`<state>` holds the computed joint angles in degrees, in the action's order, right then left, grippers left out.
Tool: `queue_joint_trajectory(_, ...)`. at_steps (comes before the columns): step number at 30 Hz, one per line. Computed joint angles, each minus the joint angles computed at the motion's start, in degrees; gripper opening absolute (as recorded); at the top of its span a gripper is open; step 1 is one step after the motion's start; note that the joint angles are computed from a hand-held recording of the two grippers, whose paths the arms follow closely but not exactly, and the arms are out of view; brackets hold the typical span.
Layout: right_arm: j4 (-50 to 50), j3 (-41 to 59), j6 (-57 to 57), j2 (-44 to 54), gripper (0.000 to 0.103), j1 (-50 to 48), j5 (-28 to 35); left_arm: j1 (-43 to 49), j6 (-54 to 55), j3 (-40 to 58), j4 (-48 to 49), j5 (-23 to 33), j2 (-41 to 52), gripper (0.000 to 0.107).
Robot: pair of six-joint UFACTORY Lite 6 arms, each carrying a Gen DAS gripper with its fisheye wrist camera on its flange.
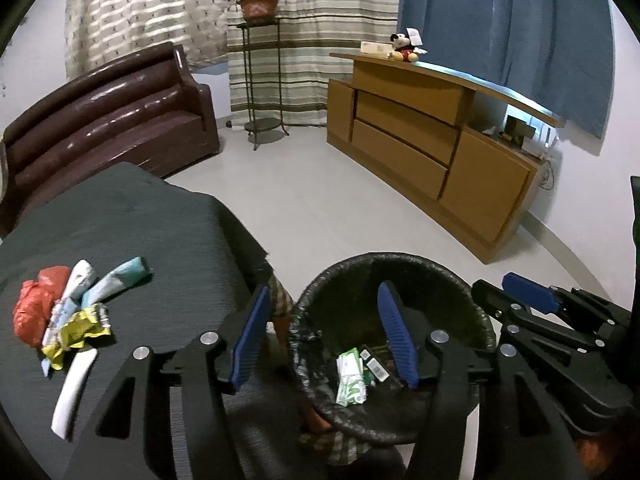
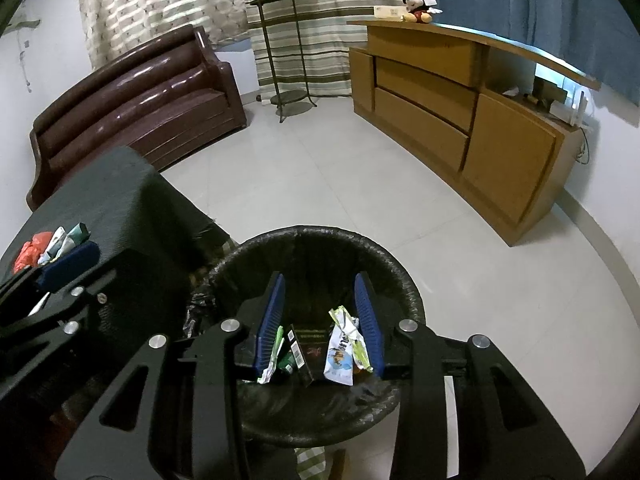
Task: Collect trash
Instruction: 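Open both tools to drop the packet and wrapper into the bin, then move the left tool back to the table and grasp the white strip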
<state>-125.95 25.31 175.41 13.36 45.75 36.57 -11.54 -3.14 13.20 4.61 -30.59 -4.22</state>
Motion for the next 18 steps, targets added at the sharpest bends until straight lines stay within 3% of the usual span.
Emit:
queue_joint_trajectory(8, 4.1, 2.7, -3.0, 0.7, 0.038, 3.8, -1.0, 10.1, -3.7, -4.5, 10.0, 1.6, -7.2, 0.062)
queue_joint_trajectory(10, 5.4, 4.4, -4.0, 1.9, 0.042, 5.6, -1.3, 14.6, -5.0, -5.8, 14.7, 1.7, -8.7, 0.062)
queue_joint_trajectory(18, 11.9, 14.4, -10.7, 8.3, 0.043, 12.4, -3.1, 36.6, -15.0, -7.0, 39.0, 0.7, -10.9, 0.062)
